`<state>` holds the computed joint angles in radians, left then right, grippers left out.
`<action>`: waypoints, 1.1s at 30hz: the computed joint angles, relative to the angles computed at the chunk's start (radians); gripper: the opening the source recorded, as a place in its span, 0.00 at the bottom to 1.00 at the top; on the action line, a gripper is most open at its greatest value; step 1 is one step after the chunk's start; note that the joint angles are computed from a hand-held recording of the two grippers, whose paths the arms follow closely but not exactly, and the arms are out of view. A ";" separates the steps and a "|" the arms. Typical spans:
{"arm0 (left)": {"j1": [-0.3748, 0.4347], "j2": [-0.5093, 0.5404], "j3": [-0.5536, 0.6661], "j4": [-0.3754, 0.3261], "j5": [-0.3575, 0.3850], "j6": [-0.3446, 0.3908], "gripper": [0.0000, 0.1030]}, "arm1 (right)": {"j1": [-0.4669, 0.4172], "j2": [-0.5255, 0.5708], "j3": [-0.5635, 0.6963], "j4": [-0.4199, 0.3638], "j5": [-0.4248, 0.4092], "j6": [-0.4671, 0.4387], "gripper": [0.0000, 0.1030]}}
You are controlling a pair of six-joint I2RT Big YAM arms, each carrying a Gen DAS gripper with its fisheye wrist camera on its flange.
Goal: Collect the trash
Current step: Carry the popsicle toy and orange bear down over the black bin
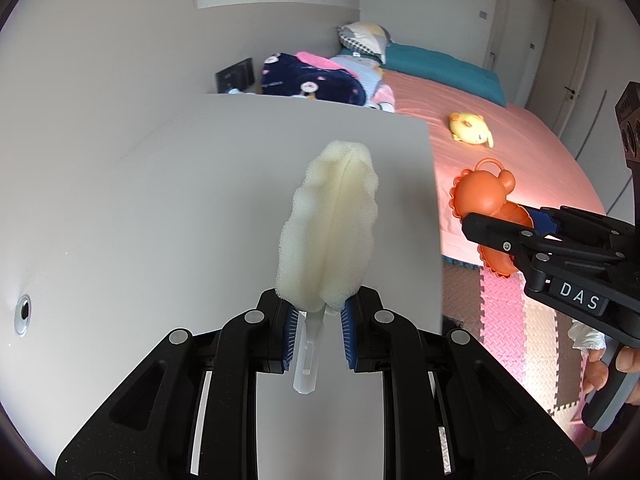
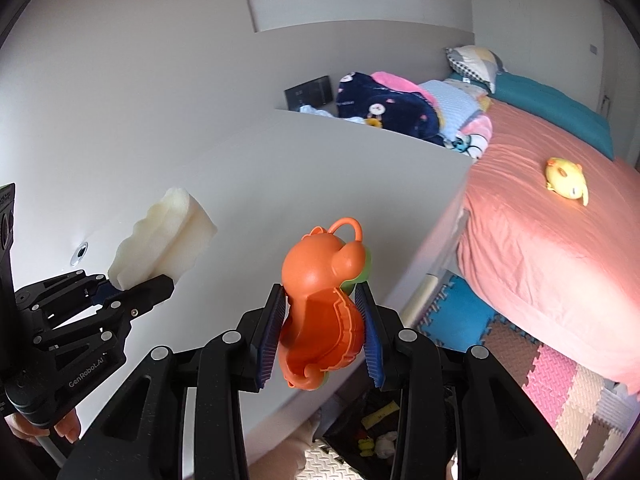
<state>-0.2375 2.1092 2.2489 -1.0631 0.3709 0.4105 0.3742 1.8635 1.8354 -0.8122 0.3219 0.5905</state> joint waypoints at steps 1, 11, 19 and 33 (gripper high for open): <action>-0.003 -0.005 -0.009 0.004 0.001 0.001 0.17 | -0.001 -0.013 -0.020 0.006 0.005 0.003 0.37; -0.042 -0.074 -0.130 0.051 0.023 0.022 0.18 | 0.001 -0.133 -0.194 0.052 0.059 0.050 0.37; -0.074 -0.104 -0.191 0.065 0.030 0.041 0.17 | -0.003 -0.206 -0.301 0.072 0.088 0.094 0.37; -0.144 -0.138 -0.259 0.057 0.052 0.099 0.18 | -0.030 -0.329 -0.465 0.065 0.145 0.176 0.37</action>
